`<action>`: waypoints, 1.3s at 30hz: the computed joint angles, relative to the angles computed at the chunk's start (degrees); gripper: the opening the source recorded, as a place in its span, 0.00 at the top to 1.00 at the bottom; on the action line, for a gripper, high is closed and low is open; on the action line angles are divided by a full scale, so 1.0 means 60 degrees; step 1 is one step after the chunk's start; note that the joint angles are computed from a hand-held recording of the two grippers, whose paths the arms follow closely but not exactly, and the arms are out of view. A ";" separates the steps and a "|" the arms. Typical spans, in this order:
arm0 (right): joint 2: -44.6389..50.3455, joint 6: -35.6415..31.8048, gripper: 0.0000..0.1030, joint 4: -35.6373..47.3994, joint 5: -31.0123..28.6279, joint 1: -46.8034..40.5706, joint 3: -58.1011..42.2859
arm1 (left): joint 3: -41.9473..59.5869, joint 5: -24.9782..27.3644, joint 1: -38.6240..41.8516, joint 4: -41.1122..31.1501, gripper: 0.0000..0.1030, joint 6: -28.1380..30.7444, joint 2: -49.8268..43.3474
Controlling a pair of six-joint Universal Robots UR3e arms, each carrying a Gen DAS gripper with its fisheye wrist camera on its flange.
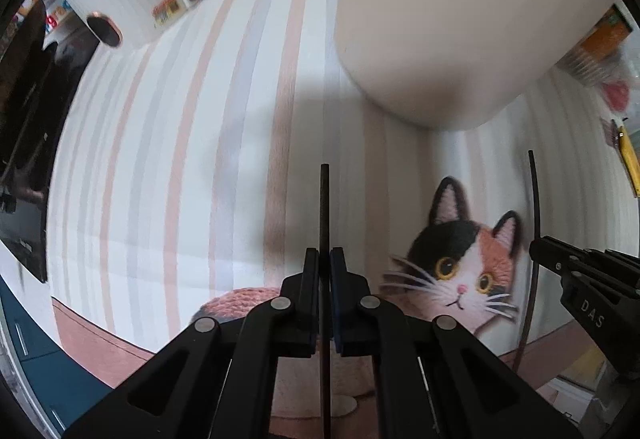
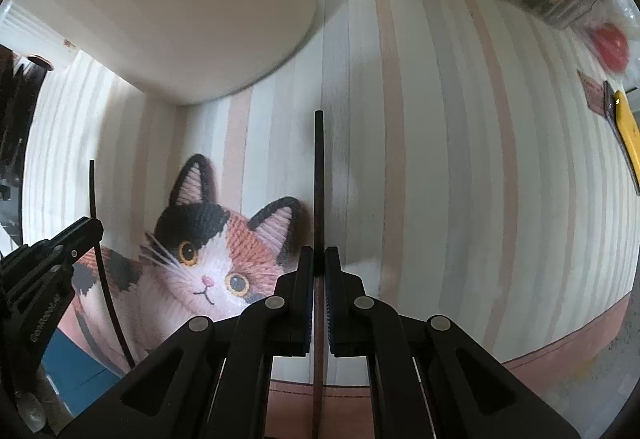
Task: Organize utensils
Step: 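Lift both dark chopsticks and carry them over the beige holder, then lower both dark chopsticks into the holder and open both tools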
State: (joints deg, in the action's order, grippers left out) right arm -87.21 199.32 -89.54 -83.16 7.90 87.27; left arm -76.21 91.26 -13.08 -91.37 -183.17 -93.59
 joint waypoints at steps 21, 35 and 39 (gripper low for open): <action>-0.1527 -0.0262 0.95 -0.0039 -0.0790 -0.0389 -0.1880 | 0.3248 -0.0484 0.0412 -0.0830 0.98 0.0744 0.0491; -0.1507 -0.0296 0.95 0.0214 -0.0775 -0.1060 -0.3956 | 0.5800 -0.0372 0.0421 -0.1288 0.98 0.0955 -0.0321; -0.1113 -0.0541 0.95 0.0665 -0.0476 -0.1276 -0.5092 | 0.7360 -0.0416 0.0444 -0.2051 0.98 0.1024 -0.0881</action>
